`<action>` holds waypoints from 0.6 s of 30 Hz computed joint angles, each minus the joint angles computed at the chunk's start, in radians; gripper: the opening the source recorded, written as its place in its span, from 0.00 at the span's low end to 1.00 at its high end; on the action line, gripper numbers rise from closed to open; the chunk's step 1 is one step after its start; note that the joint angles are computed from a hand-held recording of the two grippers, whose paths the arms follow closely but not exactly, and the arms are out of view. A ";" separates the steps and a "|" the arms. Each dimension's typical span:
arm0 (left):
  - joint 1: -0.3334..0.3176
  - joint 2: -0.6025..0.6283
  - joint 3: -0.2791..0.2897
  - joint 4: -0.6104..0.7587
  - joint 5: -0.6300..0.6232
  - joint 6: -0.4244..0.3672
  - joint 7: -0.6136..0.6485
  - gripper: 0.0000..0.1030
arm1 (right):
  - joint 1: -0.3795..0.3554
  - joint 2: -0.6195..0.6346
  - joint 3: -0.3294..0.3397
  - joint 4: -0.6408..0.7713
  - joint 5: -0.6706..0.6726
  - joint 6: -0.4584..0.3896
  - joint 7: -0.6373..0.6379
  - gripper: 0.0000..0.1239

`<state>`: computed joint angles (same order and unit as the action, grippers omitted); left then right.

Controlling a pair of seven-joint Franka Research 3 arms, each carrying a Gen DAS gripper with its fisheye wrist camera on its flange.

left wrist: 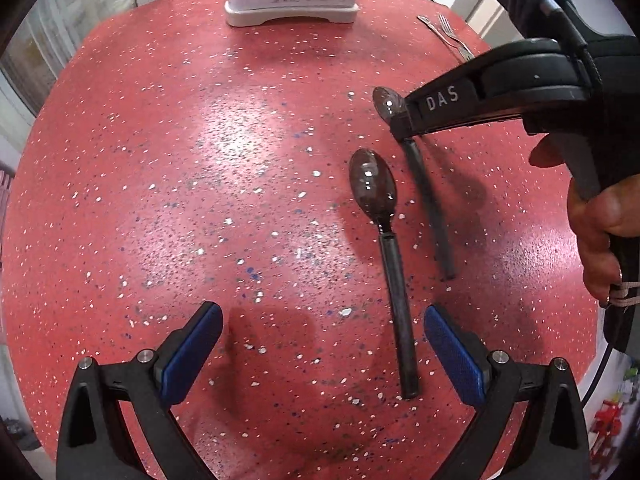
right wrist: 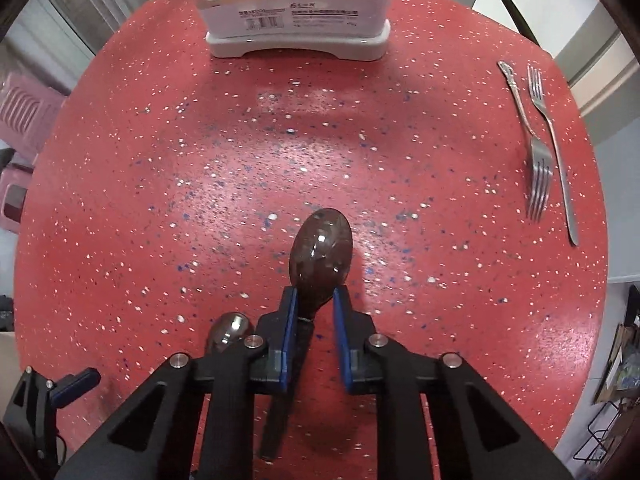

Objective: Organize utensils
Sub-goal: 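Grasp a dark spoon with right gripper while left grasps another dark spoon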

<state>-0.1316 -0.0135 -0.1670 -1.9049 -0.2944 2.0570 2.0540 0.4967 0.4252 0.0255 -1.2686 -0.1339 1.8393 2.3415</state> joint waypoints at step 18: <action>-0.047 0.115 -0.051 0.115 0.141 0.047 -0.149 0.86 | -0.128 -0.259 0.030 -0.358 0.116 0.138 -0.055 0.13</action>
